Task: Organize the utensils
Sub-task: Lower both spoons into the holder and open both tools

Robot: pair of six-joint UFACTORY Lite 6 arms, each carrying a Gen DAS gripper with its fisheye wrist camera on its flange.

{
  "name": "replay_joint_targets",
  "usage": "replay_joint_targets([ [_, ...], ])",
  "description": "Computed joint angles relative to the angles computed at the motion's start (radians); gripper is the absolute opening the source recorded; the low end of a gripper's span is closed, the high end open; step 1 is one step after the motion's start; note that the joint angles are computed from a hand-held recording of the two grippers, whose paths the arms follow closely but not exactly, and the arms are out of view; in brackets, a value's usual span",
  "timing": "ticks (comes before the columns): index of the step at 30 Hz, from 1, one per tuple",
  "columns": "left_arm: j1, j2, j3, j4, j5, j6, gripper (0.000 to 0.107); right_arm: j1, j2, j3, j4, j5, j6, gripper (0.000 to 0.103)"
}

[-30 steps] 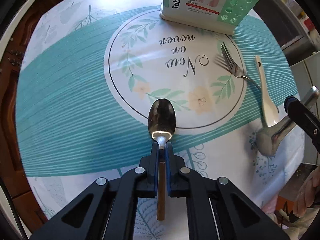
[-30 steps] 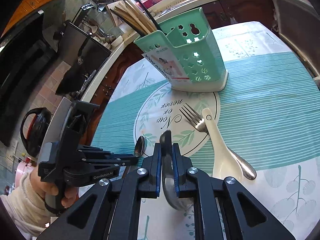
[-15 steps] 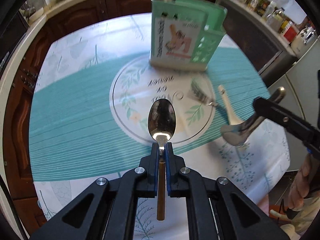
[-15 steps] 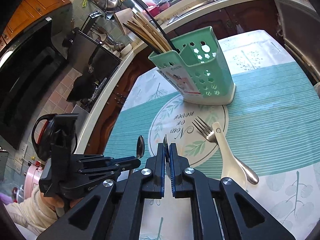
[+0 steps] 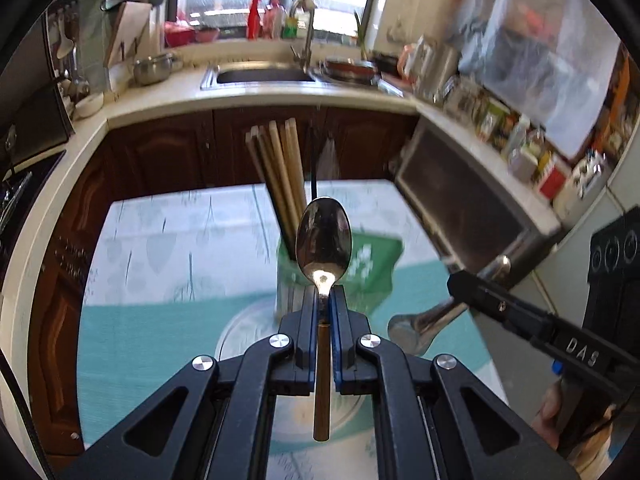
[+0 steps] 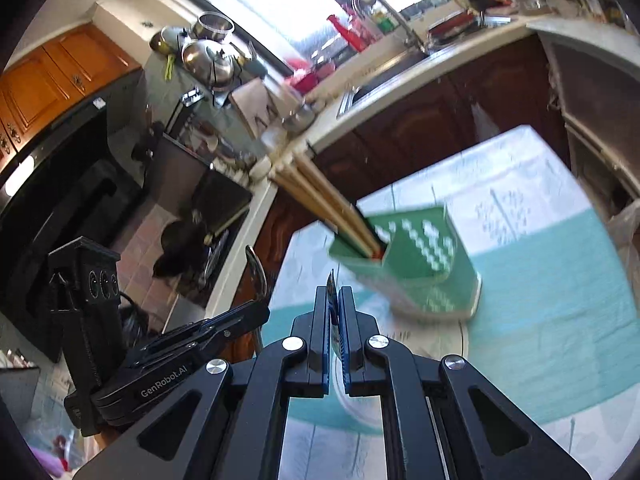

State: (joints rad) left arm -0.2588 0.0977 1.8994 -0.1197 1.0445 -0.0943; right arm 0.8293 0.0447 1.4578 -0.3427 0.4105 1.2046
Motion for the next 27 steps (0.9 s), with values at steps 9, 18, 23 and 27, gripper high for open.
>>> replay_joint_targets([
  [9,-0.029,0.19,0.172,0.037,-0.226,-0.164,0.003,-0.163,0.177,0.234,0.049,0.027,-0.099,0.005],
  [18,-0.077,0.24,0.061,0.091,-0.457,-0.244,0.003,-0.24,0.324,0.245,0.172,-0.035,-0.24,0.005],
  [23,-0.112,0.272,0.031,0.166,-0.54,-0.306,0.003,-0.245,0.359,0.204,0.134,-0.086,-0.197,0.005],
  [27,-0.133,0.29,-0.003,0.212,-0.606,-0.341,0.004,-0.25,0.384,0.197,0.12,-0.105,-0.185,0.005],
])
